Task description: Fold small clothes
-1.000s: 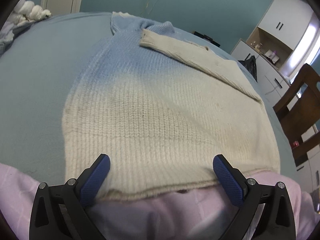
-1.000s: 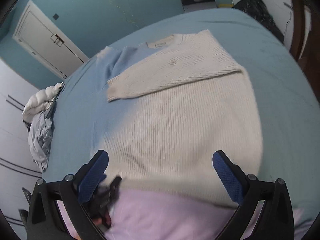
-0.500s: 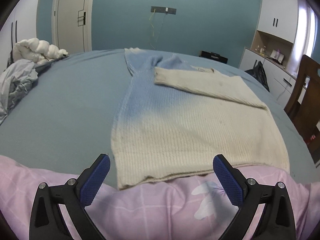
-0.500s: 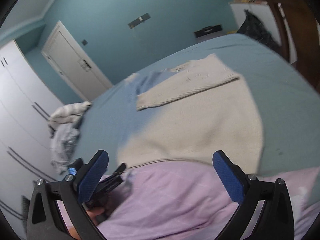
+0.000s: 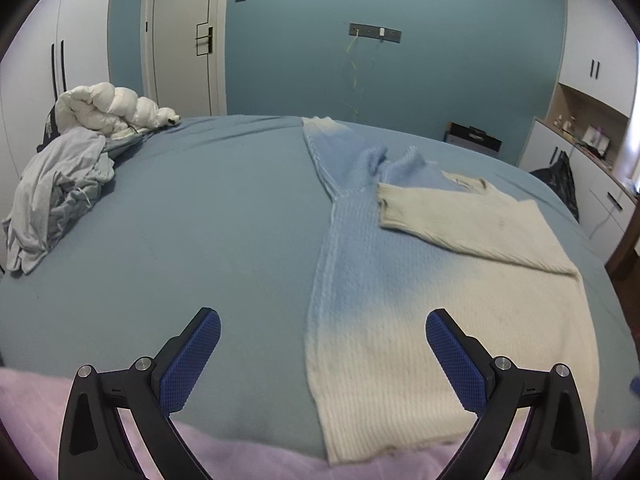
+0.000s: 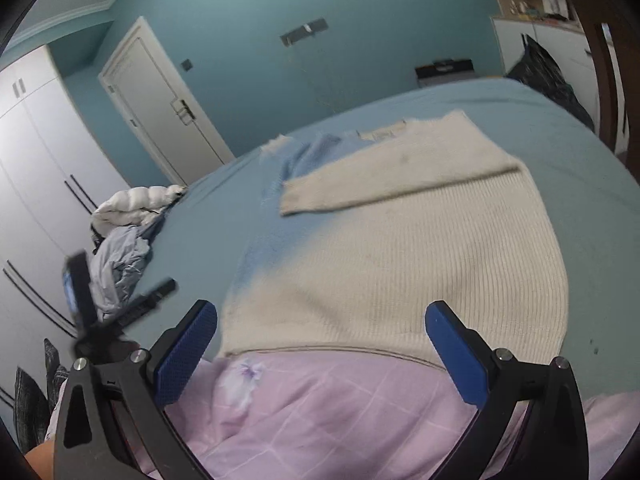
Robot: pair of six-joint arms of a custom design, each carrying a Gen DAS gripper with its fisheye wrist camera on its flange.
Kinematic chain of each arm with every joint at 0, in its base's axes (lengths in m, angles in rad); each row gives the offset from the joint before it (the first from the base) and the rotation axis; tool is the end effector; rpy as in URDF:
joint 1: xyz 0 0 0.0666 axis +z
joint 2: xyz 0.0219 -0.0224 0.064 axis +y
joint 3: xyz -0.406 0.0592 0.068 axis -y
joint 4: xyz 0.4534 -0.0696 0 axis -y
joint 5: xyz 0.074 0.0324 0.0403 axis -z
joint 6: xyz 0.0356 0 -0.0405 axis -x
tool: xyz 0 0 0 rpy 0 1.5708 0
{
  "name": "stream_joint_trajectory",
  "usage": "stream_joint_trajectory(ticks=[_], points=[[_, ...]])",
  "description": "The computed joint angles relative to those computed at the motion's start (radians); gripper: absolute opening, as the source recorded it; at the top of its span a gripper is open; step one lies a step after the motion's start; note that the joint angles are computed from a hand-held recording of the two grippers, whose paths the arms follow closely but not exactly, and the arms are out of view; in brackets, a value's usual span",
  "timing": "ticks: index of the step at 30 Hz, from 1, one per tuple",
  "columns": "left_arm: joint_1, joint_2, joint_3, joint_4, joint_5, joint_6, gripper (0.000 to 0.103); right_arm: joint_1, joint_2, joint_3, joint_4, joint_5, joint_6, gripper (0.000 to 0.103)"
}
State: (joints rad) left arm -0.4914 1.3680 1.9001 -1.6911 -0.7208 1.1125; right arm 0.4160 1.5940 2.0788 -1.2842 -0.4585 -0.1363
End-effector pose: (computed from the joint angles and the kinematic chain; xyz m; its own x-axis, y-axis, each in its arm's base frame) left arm 0.3967 -0.1861 0.6796 -0.4665 -0.5145 -0.7195 -0.6708 0.7360 -0.0914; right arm 0.5190 0.2461 0.6701 -0.7373 -0.1925 -0.6476 -0.5495 0.7285 0.4091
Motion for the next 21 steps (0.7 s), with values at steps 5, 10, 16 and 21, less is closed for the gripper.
stream_joint_trajectory(ticks=[5, 10, 16, 21], points=[[0.112, 0.008, 0.02, 0.042, 0.062, -0.089, 0.103, -0.023, 0.008, -0.025, -0.005, 0.026, -0.033, 0.102], [0.266, 0.056, 0.063, 0.064, 0.151, -0.224, 0.103, -0.044, -0.039, -0.124, 0.112, 0.134, -0.13, 0.102], [0.468, 0.202, 0.158, 0.072, 0.313, -0.338, 0.103, -0.05, -0.08, -0.249, 0.242, 0.163, -0.224, 0.102], [0.577, 0.391, 0.349, 0.071, 0.46, -0.387, 0.103, -0.031, -0.097, -0.286, 0.272, 0.221, -0.217, 0.102]])
